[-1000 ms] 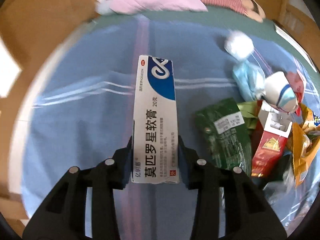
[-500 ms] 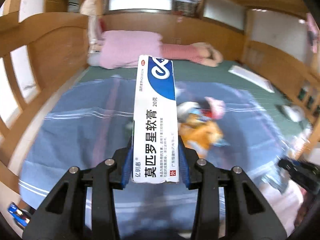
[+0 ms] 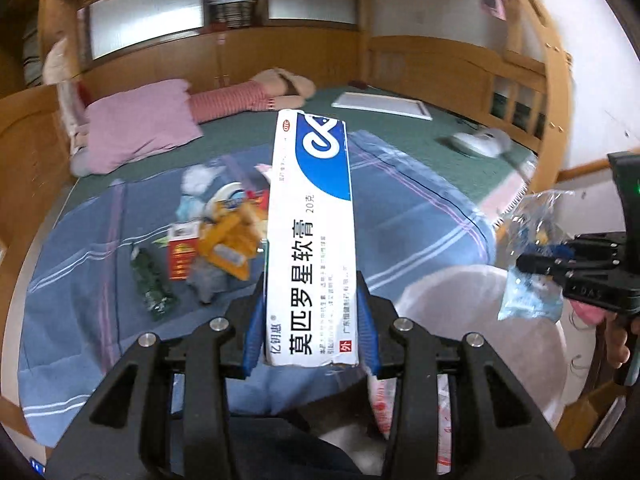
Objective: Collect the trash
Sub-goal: 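Carry both items to the wastebasket and open both tools to drop them, then grasp the green snack bag with the left tool while the right tool grasps the yellow chip bag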
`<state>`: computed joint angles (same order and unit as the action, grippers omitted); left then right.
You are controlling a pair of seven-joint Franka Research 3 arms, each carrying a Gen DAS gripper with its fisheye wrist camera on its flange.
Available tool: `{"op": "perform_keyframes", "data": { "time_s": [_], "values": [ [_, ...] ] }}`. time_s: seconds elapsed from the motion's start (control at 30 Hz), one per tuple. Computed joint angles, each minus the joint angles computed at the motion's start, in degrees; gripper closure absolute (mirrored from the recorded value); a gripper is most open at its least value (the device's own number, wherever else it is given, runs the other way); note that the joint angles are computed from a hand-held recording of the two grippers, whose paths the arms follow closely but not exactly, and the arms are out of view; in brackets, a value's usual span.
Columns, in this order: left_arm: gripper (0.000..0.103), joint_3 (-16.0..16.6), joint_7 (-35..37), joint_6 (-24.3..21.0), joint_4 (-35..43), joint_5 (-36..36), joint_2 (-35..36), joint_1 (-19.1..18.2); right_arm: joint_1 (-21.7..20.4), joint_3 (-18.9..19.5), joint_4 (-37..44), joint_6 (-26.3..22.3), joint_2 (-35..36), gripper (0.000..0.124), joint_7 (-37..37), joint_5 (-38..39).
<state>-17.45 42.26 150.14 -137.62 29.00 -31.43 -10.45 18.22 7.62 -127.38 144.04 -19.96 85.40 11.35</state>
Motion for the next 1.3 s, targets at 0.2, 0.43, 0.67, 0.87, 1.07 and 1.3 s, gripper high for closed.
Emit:
{"op": "perform_keyframes", "data": {
  "time_s": [0.2,0.43,0.67,0.87,1.07,1.3],
  "values": [
    [0.063,0.6,2.8,1.5,1.0,-2.1,2.2,-3.0,0.2,0.1,-1.7,-6.7,0.3,0.057,0.6,0.8],
    [0.063,3.7,9.6,5.9,0.2,-8.6,4.8,-7.6,-3.8,2.1,-3.6,-0.7,-2.2,0.038,11.5,-8.4],
    [0.063,7.5,21.8,9.1,0.3,-19.6,9.4,-14.5,-5.4,1.2,-5.0,5.2,-4.1,0.038,15.9,-7.3],
    [0.028,8.0,34.6,9.1,1.6,-29.8,14.1,-19.1,-5.4,0.6,-5.4,6.7,-4.4,0.038,17.3,-5.2],
    [0.022,1.4,18.1,8.5,-0.5,-19.4,10.0,-7.6,-5.4,0.6,-5.5,6.3,-3.8,0.038,17.6,-4.5],
    [0.037,1.8,-5.7,-3.5,-4.4,-8.5,-2.8,8.2,-3.7,1.3,-3.2,5.7,0.1,0.038,16.6,-4.8]
  ]
}}
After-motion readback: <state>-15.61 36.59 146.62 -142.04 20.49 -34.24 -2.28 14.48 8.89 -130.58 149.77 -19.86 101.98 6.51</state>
